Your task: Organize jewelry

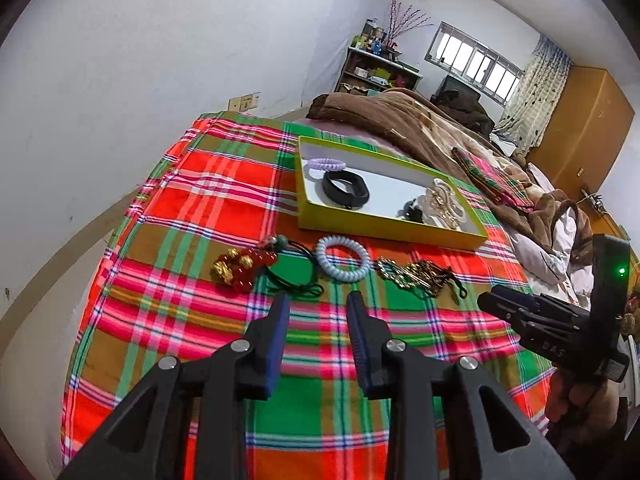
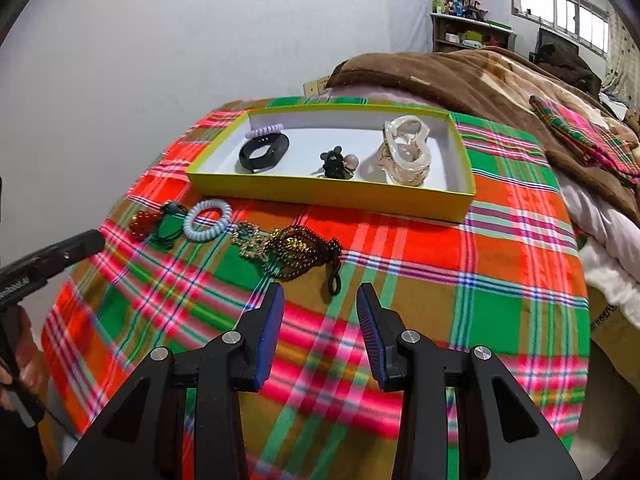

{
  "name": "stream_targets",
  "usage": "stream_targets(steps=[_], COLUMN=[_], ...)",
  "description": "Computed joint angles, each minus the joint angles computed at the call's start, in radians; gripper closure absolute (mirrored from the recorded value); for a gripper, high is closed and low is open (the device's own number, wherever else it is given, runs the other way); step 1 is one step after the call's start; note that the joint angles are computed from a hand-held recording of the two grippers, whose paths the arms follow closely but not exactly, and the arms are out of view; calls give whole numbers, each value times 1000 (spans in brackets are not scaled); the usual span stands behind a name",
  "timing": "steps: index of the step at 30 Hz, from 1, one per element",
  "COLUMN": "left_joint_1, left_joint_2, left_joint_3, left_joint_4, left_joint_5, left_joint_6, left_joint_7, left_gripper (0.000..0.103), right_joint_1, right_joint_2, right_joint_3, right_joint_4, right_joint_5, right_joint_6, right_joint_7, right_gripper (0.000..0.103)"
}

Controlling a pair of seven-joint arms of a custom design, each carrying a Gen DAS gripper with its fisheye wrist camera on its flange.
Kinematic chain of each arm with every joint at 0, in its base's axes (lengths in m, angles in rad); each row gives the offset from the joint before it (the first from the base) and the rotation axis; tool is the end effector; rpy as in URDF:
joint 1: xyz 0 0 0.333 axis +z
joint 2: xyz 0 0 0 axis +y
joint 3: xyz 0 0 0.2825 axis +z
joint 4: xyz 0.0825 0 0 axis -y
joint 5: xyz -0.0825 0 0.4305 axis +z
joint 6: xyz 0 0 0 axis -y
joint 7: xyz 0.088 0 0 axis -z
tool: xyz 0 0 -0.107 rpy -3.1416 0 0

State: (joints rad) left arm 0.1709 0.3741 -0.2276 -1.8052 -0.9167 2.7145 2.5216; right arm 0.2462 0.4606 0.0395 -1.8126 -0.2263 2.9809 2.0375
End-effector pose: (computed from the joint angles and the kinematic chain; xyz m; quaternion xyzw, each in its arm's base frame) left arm 0.7033 -0.0007 0.3326 -0.5767 0.7166 -0.3764 0.1105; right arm 0.6840 0.2146 0.3093 -0.6689 0.6566 -0.1815 0.2975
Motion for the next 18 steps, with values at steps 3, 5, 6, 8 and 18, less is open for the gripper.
stream_targets(steps=[3, 5, 6, 8, 18], left_joint_1=[-10, -11, -10, -11, -23], left_joint_2=[34, 58, 66, 84, 170], left_joint_3=[10, 11, 10, 8, 23], left_joint_4=[40, 67, 74, 92, 171], left_joint_5=[37, 63, 74, 97, 250], left_joint_6=[3, 3, 8, 23, 69], left_joint_7=[-34, -53, -59, -72, -178], left_gripper=[70, 69, 69, 69, 61], right_joint_1=[-11, -15, -14, -13, 9], right_joint_2=[38, 60, 70, 87, 123], right_joint_3=[11, 14, 13, 11, -15], right_joint_4=[48, 76, 90, 111, 156], right_joint_5=[9, 16, 17, 19, 1], right_joint_6=[-23, -41, -48, -62, -87], right_joint_7=[-22, -35, -38, -47, -52], right_gripper=[65, 67, 68, 69, 90])
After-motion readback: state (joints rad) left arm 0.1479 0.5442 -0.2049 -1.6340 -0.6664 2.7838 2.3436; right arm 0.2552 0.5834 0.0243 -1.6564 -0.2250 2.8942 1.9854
